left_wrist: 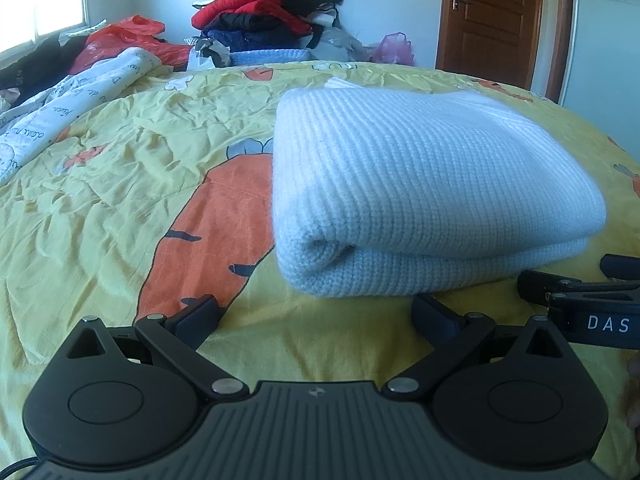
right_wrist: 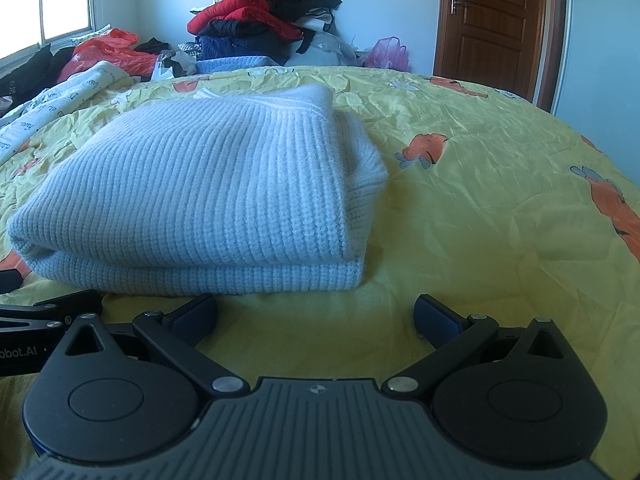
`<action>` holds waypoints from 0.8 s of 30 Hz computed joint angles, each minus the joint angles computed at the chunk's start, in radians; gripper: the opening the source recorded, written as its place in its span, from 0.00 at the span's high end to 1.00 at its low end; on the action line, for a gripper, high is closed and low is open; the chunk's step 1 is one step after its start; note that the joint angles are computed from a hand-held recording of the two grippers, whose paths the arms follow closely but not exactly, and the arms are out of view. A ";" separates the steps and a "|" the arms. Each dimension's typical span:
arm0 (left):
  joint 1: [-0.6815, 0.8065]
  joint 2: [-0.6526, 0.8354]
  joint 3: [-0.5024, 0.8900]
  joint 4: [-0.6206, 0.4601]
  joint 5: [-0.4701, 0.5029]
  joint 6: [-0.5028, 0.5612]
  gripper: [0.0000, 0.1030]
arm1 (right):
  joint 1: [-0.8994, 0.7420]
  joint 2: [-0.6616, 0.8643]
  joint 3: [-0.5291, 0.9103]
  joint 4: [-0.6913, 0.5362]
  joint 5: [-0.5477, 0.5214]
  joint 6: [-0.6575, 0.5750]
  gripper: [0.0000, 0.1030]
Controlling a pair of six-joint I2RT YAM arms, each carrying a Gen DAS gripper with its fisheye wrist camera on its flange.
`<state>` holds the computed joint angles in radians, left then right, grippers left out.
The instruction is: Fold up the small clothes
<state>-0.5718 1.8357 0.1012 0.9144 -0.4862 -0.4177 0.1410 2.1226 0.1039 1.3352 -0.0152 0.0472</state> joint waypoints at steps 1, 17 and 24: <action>-0.003 -0.001 0.002 -0.006 -0.003 -0.002 0.00 | 0.000 0.000 0.000 0.000 0.000 0.000 0.00; 0.042 -0.262 0.016 -0.307 0.066 0.005 0.00 | -0.006 -0.196 0.010 -0.269 -0.005 -0.016 0.00; -0.098 -0.598 0.016 -0.610 -0.032 -0.062 0.00 | 0.027 -0.392 -0.054 -0.376 0.015 -0.039 0.00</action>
